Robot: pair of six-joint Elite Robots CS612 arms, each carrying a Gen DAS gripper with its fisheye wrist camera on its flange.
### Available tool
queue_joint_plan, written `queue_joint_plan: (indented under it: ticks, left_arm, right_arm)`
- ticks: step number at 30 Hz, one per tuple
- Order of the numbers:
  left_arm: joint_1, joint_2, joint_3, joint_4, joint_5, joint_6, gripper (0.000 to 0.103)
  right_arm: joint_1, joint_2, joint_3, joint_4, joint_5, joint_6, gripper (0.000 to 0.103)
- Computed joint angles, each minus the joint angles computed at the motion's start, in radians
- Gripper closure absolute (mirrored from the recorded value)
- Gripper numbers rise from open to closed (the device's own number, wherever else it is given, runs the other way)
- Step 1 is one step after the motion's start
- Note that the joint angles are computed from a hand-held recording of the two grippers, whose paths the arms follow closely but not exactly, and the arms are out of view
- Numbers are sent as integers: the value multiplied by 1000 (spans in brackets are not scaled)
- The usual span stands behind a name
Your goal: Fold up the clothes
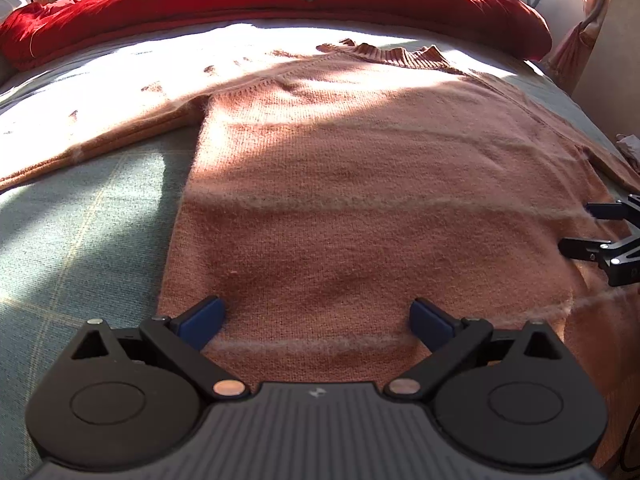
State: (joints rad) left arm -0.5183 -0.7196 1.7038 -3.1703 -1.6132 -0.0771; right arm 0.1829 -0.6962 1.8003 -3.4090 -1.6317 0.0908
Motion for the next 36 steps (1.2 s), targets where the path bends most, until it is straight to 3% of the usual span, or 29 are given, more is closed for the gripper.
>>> queue_joint_plan:
  ticks: [9, 19, 31, 36]
  left_arm:
    - [-5, -18, 5, 44, 20, 12, 3]
    - [14, -1, -17, 44, -37, 56, 3]
    - [46, 27, -19, -58, -154, 130, 1]
    - [76, 22, -35, -67, -280, 183, 1]
  right_arm:
    - [-11, -7, 0, 22, 37, -19, 0]
    - [4, -4, -12, 37, -12, 17, 0]
    - [30, -11, -44, 139, -104, 106, 0]
    - [51, -39, -51, 235, -171, 173, 0]
